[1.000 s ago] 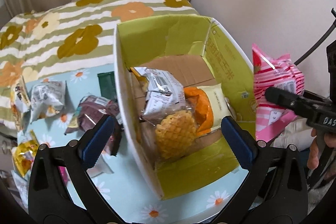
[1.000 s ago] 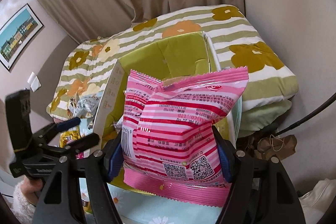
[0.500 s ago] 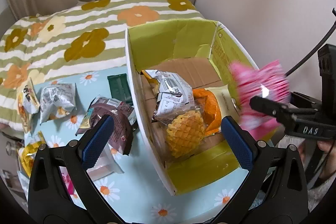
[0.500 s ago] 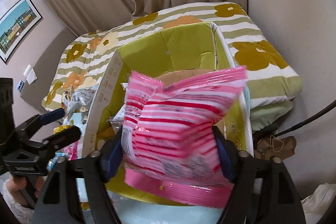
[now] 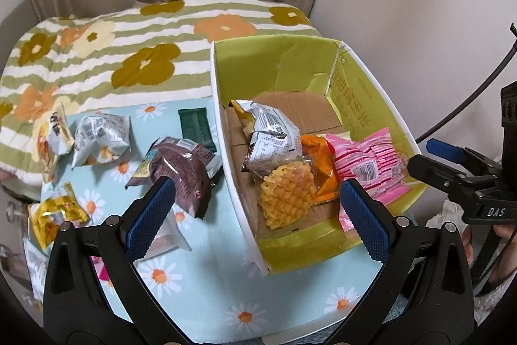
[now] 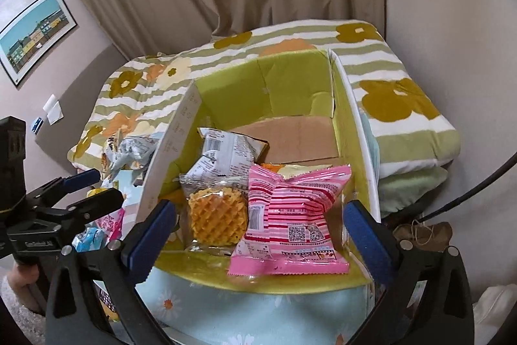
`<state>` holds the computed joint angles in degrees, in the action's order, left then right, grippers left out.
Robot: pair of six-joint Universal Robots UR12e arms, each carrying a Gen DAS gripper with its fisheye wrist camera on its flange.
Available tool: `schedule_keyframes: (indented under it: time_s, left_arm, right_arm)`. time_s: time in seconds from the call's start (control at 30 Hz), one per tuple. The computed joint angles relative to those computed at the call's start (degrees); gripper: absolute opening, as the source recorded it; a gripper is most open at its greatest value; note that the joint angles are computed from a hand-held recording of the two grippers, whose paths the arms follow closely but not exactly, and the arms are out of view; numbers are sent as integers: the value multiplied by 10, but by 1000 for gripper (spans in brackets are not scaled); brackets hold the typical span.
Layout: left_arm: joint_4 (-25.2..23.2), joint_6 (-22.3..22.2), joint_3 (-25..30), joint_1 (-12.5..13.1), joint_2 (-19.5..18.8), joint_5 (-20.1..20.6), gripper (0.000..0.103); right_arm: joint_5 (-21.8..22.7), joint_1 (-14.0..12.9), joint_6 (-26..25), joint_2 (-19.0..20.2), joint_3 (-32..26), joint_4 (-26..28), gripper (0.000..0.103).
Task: Organize snacks
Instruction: 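Move both tools back over the remaining snacks on the table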
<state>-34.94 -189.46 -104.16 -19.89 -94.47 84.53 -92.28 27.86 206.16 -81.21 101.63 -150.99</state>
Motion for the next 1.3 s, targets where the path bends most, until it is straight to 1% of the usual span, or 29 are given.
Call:
schedule_keyframes:
  time_s: [0.07, 0.17, 0.27, 0.33, 0.43, 0.53, 0.63, 0.7, 0.77, 0.87, 1.0, 1.07, 1.17, 1.2, 1.3]
  left_arm:
    - [6, -8, -5, -2, 7, 7, 101]
    - [11, -21, -12, -3, 19, 17, 101]
    - [16, -32, -24, -3, 36, 39, 101]
    - [16, -37, -33, -1, 49, 61, 101]
    - [14, -48, -49, 8, 69, 80, 101]
    - [16, -58, -68, 22, 89, 89, 101]
    - [14, -64, -86, 41, 111, 97, 101]
    - [12, -64, -99, 58, 126, 97, 101]
    - [2, -65, -111, 79, 142, 90, 101]
    - [-19, -70, -129, 113, 167, 76, 101]
    - [-40, -86, -148, 147, 189, 82, 101]
    - [-54, -104, -159, 164, 198, 84, 101]
    - [-67, -133, -174, 183, 208, 88, 101]
    - [-74, -150, -179, 190, 209, 89, 101]
    - [-85, -196, -193, 200, 212, 95, 101]
  right_arm:
    - [-2, 3, -9, -3, -1, -6, 103]
    - [7, 7, -25, -5, -3, -22, 103]
    - [18, 11, -47, -4, -7, -37, 103]
    - [26, 16, -63, 0, -13, -43, 103]
    - [41, 23, -82, 9, -24, -55, 103]
    - [57, 35, -93, 24, -43, -59, 103]
    - [61, 49, -116, 42, -65, -56, 103]
    - [56, 63, -139, 59, -88, -47, 103]
    - [57, 75, -147, 76, -111, -36, 103]
    - [81, 87, -147, 102, -145, -22, 103]
    - [114, 98, -170, 145, -198, 21, 103]
    - [134, 102, -182, 165, -221, 41, 103]
    - [161, 105, -213, 194, -254, 81, 103]
    - [168, 106, -225, 204, -266, 96, 103]
    - [182, 109, -258, 230, -294, 130, 103]
